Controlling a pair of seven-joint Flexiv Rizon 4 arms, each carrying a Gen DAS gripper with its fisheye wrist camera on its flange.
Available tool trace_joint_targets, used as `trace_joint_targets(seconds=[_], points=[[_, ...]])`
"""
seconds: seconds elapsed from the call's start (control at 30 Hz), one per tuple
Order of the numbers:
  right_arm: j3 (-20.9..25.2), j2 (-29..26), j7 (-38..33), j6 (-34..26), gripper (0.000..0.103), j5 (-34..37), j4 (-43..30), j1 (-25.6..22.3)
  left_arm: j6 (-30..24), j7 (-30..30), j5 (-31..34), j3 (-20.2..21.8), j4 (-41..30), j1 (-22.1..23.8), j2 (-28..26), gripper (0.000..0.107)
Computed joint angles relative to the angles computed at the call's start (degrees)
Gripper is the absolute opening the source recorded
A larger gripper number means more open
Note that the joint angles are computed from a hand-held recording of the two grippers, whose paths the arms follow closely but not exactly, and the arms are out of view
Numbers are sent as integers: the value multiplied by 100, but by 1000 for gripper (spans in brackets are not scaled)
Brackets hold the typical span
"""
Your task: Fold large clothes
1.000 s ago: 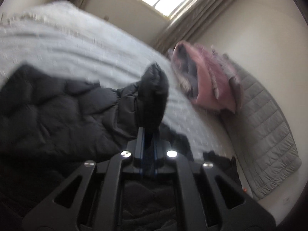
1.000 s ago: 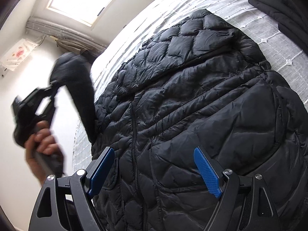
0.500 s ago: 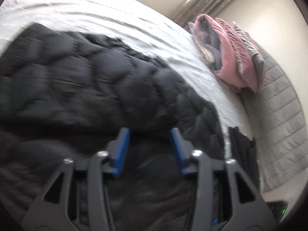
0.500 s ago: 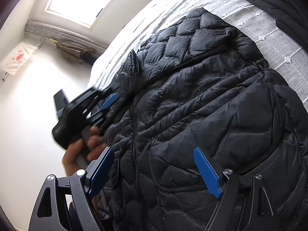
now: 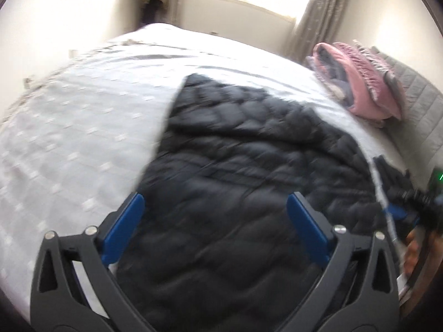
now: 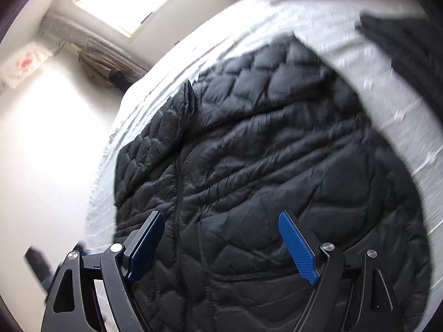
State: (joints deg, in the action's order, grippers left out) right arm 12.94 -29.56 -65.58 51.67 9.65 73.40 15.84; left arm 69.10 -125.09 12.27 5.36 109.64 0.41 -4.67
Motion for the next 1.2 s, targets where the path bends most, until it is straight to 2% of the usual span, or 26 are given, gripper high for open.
trace_joint_targets(seconds=[0.03,0.13,0.23,0.37,0.53,0.63,0.73,0.8,0.87,1.03,1.07,1.13,1.2], points=[[-141,73,58,91,86,-249,123,119,-151,-168,203,62,126,-41,134,102],[-333,274,133,340,86,-776,474,286,-657,-174,478,70,489,7,468,102],[-127,563,-151,494,86,-657,983,98,-1011,-337,764,17,831,131,711,102],[-104,1056,-165,582,86,-440,1877,-110,-649,-240,448,51,1464,312,945,102],[-235,1728,-10,485,86,-312,2714,-382,-518,-27,135,-18,1803,438,998,102],[-282,2112,-103,269,86,-110,3074,-561,-137,201,-420,0,2103,412,989,95],[-434,2453,218,256,86,-446,3583,-613,248,387,-884,-8,2331,384,933,87],[-461,2535,187,291,86,-192,3686,-677,565,502,-1171,-9,2459,359,885,82],[-476,2527,17,347,86,235,3683,-740,707,659,-1393,-19,2523,335,870,72],[-413,2314,-590,191,85,1016,3378,-787,987,1046,-2106,-58,2708,178,853,55],[-447,2328,-680,247,83,1210,3370,-771,1014,1092,-2196,-67,2737,157,852,53],[-324,2326,-1186,452,77,2182,3268,-966,1176,1363,-2640,-63,2828,50,823,49],[-354,2272,-1195,294,71,2331,3197,-982,1307,1819,-3282,-71,2891,-109,766,41]])
